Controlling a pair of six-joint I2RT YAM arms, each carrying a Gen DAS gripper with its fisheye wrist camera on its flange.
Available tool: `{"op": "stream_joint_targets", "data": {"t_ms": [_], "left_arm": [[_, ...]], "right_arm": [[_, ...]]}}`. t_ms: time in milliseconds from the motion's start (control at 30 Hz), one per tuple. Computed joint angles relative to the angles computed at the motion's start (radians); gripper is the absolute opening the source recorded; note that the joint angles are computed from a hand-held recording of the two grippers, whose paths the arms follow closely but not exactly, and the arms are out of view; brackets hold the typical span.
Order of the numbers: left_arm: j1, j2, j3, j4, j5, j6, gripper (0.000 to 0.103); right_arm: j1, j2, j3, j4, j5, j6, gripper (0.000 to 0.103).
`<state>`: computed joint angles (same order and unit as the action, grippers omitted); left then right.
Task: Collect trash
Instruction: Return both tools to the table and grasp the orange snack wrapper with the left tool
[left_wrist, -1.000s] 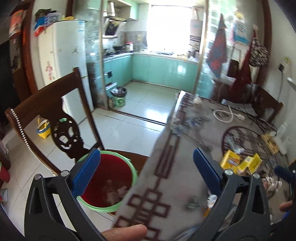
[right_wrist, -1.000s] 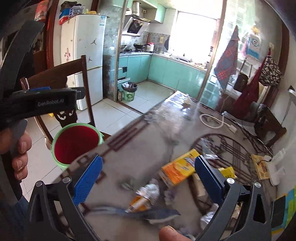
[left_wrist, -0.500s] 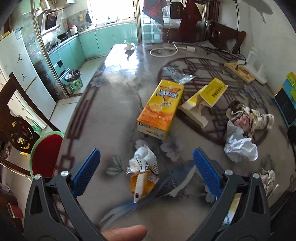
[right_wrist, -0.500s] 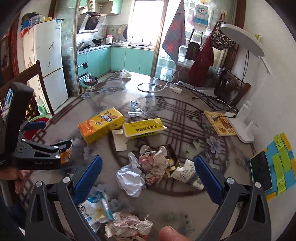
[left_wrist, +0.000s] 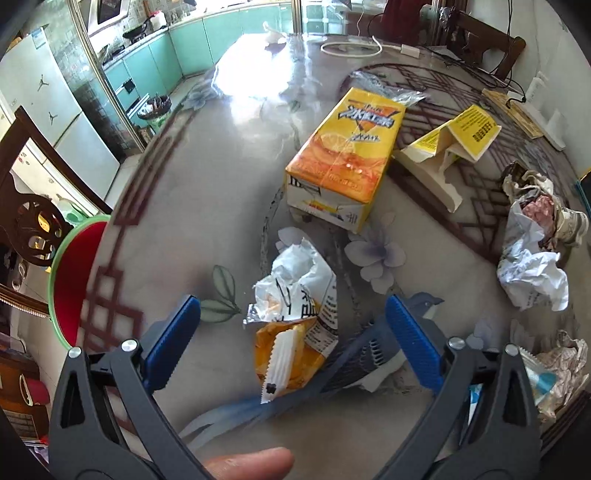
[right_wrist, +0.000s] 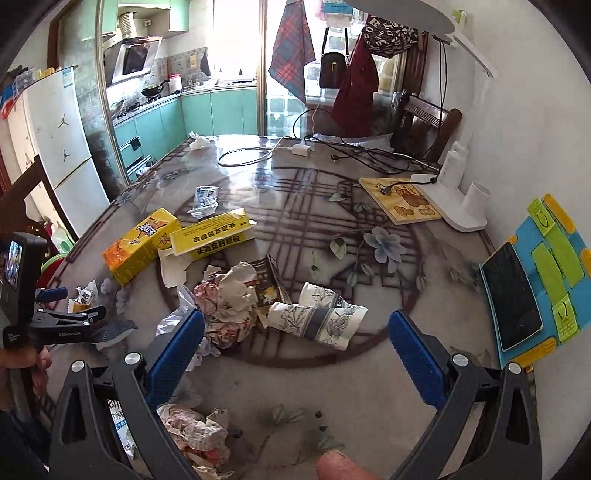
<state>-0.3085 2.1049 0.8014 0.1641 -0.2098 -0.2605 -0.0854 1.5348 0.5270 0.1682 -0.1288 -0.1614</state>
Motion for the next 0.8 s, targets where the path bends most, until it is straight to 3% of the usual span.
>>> {"op": "stream_joint_targets", "data": {"t_ms": [100, 200, 267, 400, 433, 800], "left_arm": [[-0.009, 0.023, 0.021, -0.008, -0.008, -0.005, 0.097], [-0.012, 0.045, 0.041, -0.026, -0.006, -0.009, 0.08], [-0.01, 0.045, 0.039, -0.02, 0.007, -0.012, 0.075], [-0.029, 0.035, 0.033, -0.012, 0.002, 0.005, 0.038], [-0.034, 0.034, 0.035, -0.017, -0.001, 0.01, 0.034], [-0.016, -0.033, -0.016, 0.014, 0.046, 0.028, 0.031]], "right_arm": [[-0.048, 0.05, 0.028, -0.005, -0.005, -0.034, 0.097], [-0.09, 0.117, 0.062, -0.019, -0.024, -0.056, 0.097], [-0.105, 0.155, 0.078, -0.019, -0.028, -0.068, 0.097], [-0.083, 0.236, 0.113, 0.0, 0.003, -0.135, 0.097], [-0.075, 0.252, 0.119, 0.007, 0.003, -0.149, 0.097], [0.038, 0.442, 0.206, 0.102, 0.173, -0.425, 0.097]]}}
